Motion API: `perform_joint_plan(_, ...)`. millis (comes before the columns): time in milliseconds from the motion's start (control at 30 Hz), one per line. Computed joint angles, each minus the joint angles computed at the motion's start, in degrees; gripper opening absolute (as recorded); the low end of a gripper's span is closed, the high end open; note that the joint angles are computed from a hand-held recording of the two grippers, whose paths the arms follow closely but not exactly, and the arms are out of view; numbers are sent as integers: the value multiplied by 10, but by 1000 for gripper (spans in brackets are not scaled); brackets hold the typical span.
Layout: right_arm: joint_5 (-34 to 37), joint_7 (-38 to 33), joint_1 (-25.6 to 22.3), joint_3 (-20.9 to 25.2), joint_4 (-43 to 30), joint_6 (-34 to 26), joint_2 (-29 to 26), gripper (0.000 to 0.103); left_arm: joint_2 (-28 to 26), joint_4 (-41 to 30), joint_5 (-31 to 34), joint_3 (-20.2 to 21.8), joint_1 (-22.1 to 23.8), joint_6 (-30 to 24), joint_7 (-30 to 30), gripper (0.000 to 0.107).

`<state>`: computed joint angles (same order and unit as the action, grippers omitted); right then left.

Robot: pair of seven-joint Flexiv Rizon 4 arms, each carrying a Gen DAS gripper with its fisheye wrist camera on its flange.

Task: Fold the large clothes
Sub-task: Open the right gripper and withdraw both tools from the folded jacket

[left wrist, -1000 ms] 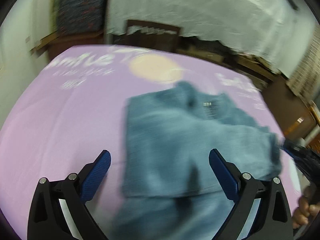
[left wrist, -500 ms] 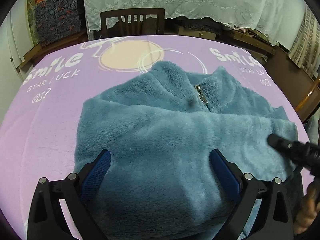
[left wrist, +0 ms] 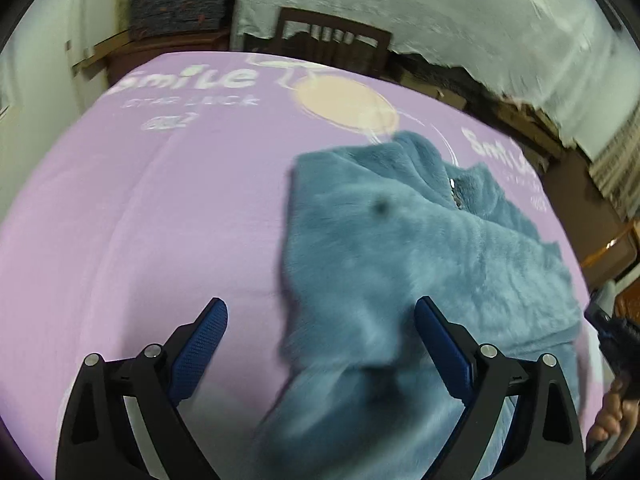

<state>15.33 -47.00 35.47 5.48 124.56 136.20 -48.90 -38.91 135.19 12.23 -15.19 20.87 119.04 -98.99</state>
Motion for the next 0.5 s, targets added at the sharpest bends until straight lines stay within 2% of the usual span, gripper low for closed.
perform_joint_plan(33, 11, -18, 4, 10, 9, 17, 7, 10, 8, 12, 6, 3, 4, 13, -1, 94)
perform_joint_plan(133, 23, -50, 50, 3, 44, 57, 26, 14, 26, 50, 44, 8, 17, 53, 3, 94)
perform_joint_plan(200, 40, -78, 79, 6, 60, 63, 37, 24, 26, 71, 69, 16, 18, 76, 9, 95)
perform_joint_plan(267, 31, -90, 82, 16, 64, 53, 42, 28, 16, 85, 96, 11, 28, 85, 12, 95)
perform_joint_plan(367, 16, -84, 77, 43, 78, 56, 35, 28, 0, 97, 119, 2, 39, 85, 16, 95)
perform_joint_plan(500, 14, -77, 83, 54, 90, 65, 22, 28, -9, 114, 101, 36, -1, 105, 36, 95)
